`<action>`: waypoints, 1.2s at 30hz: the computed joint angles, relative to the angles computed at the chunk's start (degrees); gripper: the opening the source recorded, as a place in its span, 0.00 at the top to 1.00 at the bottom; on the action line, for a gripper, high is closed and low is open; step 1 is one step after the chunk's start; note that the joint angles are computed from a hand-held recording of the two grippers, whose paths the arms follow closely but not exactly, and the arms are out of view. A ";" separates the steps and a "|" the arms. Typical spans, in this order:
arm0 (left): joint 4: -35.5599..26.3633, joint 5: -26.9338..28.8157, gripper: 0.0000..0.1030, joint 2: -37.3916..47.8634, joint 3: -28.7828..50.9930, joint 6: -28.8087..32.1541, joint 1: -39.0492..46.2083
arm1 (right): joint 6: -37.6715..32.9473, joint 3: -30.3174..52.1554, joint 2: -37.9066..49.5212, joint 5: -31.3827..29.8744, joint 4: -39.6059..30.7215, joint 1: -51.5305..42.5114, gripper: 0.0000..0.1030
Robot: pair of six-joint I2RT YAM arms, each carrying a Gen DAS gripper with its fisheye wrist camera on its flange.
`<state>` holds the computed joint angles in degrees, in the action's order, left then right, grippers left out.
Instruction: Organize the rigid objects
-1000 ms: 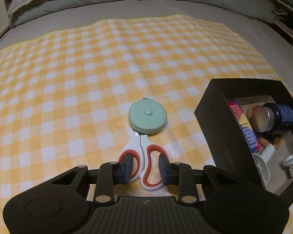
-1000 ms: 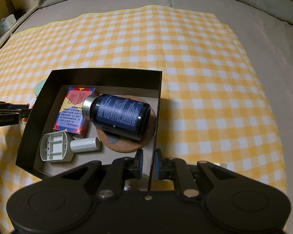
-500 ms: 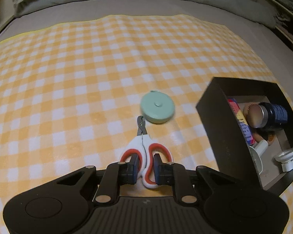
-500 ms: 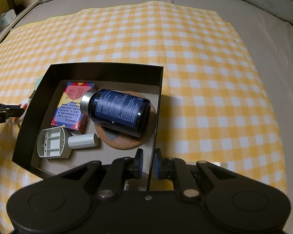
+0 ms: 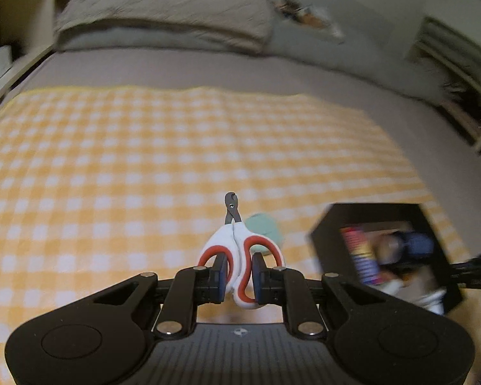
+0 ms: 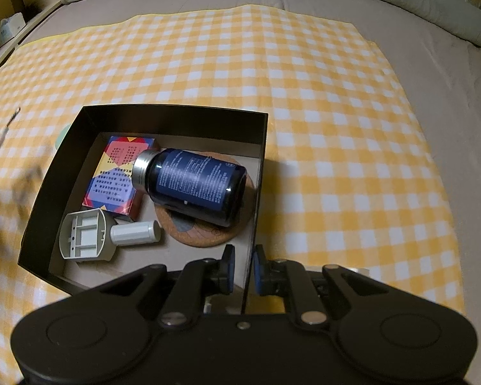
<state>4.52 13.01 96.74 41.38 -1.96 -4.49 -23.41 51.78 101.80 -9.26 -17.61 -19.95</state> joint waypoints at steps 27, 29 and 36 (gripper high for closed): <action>-5.48 1.54 0.81 1.81 4.85 -8.64 -17.23 | -1.61 -0.39 -1.31 -2.65 -0.80 -1.88 0.88; -6.77 1.57 0.71 1.51 4.23 -7.47 -16.60 | -1.62 -0.36 -1.29 -2.67 -0.81 -1.86 0.88; -9.31 1.41 0.37 -0.46 0.98 3.77 -15.59 | -1.67 -0.28 -1.15 -2.56 -0.87 -1.80 0.88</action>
<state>-4.79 14.41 96.28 42.36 1.82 -20.08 -25.07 51.50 100.65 -11.82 -18.48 -21.75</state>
